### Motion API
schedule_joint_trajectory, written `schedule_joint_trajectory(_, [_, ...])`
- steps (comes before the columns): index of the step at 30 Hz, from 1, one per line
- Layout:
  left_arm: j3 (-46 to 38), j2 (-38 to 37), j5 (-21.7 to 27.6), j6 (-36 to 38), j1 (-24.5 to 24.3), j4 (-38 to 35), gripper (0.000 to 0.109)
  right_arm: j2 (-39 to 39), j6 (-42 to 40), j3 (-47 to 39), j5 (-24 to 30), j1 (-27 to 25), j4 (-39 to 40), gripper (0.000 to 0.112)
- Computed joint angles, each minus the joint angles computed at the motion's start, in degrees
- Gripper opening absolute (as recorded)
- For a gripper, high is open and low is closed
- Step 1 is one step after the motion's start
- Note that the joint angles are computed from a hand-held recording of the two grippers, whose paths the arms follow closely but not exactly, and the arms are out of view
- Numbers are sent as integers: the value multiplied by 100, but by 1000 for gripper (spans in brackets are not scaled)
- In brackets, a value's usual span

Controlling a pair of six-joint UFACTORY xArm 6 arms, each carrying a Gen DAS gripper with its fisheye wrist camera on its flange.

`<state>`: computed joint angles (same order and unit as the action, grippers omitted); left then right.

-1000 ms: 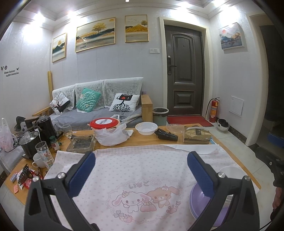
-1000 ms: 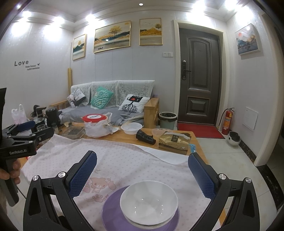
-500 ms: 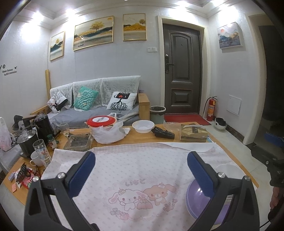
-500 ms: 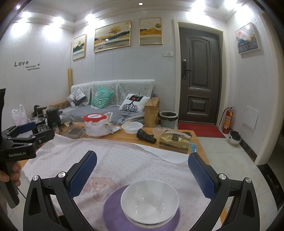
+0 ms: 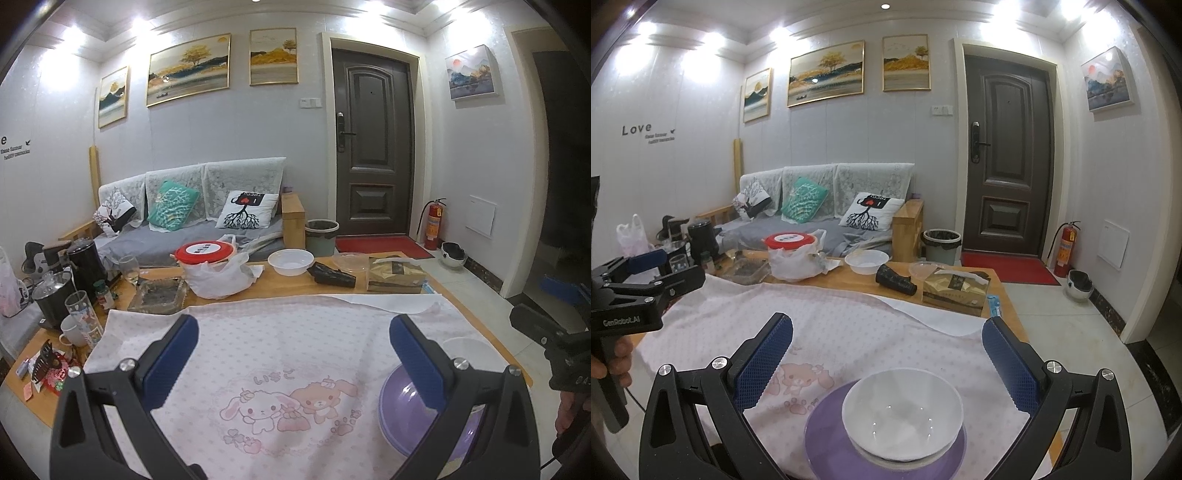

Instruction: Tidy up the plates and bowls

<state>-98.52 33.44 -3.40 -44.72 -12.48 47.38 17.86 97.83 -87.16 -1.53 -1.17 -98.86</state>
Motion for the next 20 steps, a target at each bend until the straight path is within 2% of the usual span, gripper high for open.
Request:
schedule_joint_trajectory(15, [200,-134,-62,22,-19,24,102,-5,-16,16,-31,-18,12,102])
schedule_joint_trajectory(20, [303,-168,-46,446,-70,-379,102,-3,-13,14,-29,-14,16,102])
